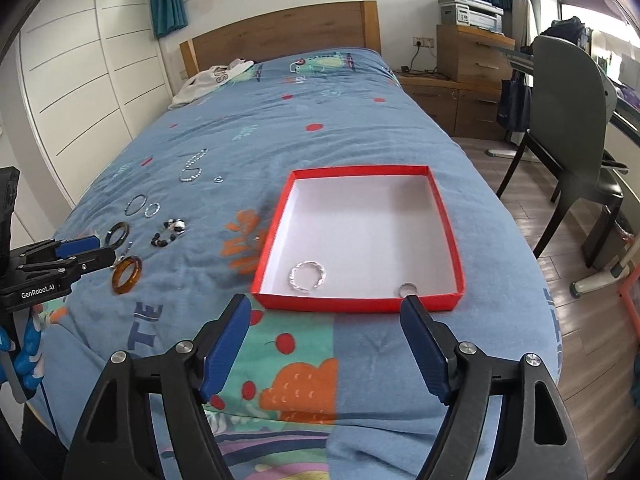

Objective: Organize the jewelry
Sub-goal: 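Move both grippers back over the jewelry on the bed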

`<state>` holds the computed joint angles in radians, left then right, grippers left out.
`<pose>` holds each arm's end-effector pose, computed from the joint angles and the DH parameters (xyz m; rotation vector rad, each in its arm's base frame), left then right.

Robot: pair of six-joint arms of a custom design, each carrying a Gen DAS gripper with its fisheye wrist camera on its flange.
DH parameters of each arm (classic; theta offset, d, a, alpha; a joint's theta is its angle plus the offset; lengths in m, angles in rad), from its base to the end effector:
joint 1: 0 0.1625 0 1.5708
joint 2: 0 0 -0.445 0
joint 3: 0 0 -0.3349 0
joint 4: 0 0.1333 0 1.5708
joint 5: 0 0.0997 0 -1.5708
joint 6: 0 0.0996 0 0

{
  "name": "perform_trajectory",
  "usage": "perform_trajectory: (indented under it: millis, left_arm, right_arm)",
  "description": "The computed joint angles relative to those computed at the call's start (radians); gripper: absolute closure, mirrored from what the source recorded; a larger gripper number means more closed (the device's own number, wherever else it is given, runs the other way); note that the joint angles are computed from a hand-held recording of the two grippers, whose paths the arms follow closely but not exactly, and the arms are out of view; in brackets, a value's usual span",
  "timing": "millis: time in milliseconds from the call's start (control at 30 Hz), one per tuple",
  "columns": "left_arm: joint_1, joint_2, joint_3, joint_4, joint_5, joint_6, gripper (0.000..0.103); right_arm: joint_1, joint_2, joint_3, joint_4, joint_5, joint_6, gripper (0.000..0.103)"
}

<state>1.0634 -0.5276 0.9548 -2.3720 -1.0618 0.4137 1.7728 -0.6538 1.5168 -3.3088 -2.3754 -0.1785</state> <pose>-0.2365 -0.7997 0.2032 1.0426 2.3899 -0.5240 0.1983 -0.6616 0.2110 -0.0137 -2.2012 1.0205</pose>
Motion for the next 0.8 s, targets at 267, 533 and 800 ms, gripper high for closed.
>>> perform_trajectory:
  millis: [267,533,800]
  left_arm:
    - [0.075,-0.123,0.078,-0.089,0.063,0.001,0.044]
    - [0.138,-0.184,0.090,-0.135,0.090,-0.003,0.043]
    - [0.203,-0.169,0.000,-0.089,0.086,-0.042,0.042]
  right_arm:
    - [0.062,0.064,-0.063,0.030,0.014,-0.010,0.024]
    - [0.107,0.145,-0.171,0.078,0.035,-0.031,0.017]
    - [0.126,0.256,-0.344,0.202,0.067,-0.057,0.015]
